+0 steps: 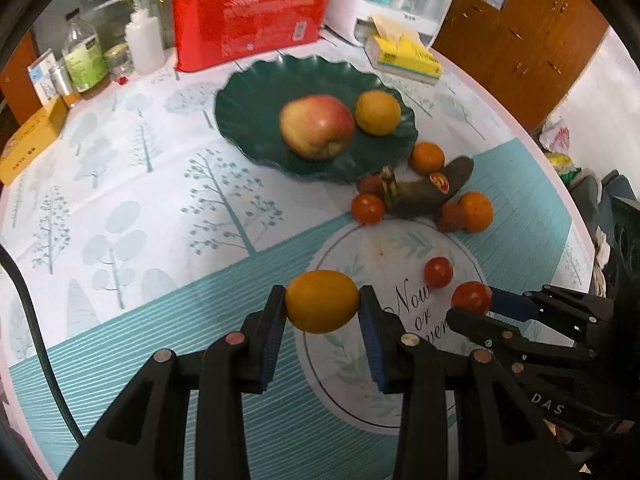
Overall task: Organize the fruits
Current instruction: 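Grasp the small orange with the left tool while the right tool grasps a red tomato, then carry the small orange with the left tool while the right tool carries the tomato onto the plate, releasing both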
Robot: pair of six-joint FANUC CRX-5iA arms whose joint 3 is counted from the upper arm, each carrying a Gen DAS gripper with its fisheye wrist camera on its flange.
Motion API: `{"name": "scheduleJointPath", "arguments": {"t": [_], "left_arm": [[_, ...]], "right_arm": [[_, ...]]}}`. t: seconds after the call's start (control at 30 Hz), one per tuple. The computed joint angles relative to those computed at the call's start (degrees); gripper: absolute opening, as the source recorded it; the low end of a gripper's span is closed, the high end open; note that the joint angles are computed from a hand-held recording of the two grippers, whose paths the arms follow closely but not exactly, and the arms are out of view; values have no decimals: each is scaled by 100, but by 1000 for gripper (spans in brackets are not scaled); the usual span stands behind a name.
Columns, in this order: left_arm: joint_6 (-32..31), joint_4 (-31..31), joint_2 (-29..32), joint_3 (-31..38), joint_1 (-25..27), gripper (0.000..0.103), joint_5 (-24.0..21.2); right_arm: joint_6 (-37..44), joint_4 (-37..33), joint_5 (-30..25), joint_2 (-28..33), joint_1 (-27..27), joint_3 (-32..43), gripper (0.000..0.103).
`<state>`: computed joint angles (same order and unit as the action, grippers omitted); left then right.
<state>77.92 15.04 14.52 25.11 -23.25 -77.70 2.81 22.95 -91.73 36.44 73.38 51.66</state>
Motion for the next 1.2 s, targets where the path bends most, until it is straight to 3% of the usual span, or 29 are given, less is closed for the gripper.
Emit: {"name": "scheduleJointPath", "arguments": {"t": [0.23, 0.47, 0.83, 1.1, 1.2], "left_arm": [[345, -121, 100, 504, 89, 35, -34], [890, -437, 502, 1347, 42, 35, -152], [1773, -1049, 1715, 3396, -214, 35, -593], [2291, -1375, 2840, 5078, -422, 35, -1213], [2467, -1438, 3355, 5887, -480, 35, -1606]], "right_arm": [[466, 228, -166, 202, -115, 525, 33], [889, 290, 178, 78, -382, 427, 33], [1788, -119, 849, -238, -879, -55, 33], [2228, -387, 1497, -542, -1248, -622, 33], [2460, -450, 1495, -497, -1346, -574, 33]]}}
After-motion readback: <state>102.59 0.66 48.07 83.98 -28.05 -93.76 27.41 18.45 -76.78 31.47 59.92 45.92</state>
